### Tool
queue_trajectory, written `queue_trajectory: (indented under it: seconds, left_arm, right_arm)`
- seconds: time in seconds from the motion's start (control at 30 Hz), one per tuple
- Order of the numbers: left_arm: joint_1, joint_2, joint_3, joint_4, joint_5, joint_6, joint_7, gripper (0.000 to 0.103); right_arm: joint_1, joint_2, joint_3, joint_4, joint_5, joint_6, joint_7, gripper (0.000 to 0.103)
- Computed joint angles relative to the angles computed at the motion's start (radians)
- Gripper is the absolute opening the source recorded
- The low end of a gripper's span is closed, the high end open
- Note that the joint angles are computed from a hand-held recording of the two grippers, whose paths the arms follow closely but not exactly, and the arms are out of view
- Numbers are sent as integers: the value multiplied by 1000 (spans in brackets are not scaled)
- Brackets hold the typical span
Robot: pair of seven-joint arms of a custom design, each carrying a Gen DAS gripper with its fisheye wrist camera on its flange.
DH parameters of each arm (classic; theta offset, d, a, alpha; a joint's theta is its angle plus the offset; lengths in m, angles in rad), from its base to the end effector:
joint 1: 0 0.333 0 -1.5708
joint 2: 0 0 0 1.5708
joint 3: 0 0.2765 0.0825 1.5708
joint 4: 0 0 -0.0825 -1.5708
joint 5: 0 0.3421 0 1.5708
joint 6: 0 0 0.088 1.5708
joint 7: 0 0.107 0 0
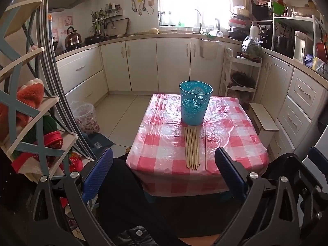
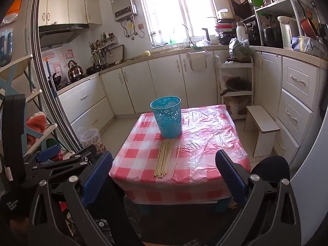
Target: Organize utensils
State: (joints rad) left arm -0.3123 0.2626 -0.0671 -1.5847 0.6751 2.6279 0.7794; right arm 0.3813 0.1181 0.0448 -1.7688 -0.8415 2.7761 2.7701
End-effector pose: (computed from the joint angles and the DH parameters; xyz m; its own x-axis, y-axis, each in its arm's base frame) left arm 0.5902 -0.2460 0.5460 -0.0210 -0.9991 -0.0363 -0.6113 0.0415 -0.7903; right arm 0.5327 0.2763 0.5571 -0.0083 -0.9807 -0.1951 -0.5267 0.1701 -0.8328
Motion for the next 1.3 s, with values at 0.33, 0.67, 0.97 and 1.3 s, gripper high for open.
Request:
queue_trajectory:
  seconds: [0.33, 0.67, 0.97, 1.3]
  left_arm:
    - [0, -9, -1, -10, 7, -1, -10, 95]
    - [0, -1, -4, 5, -1, -7, 0, 95]
    - [-3, 0, -3, 6, -3, -10, -3, 95]
    - [-5, -3, -5, 3, -2, -14, -9, 95]
  right_arm:
    - [1, 6, 6, 7, 18, -13, -8, 96]
    - [4, 5, 6, 8, 44, -20, -28, 96]
    - [16, 17, -2, 16, 16, -17, -5, 96]
    - [23, 34, 9, 37, 75, -52, -68, 96]
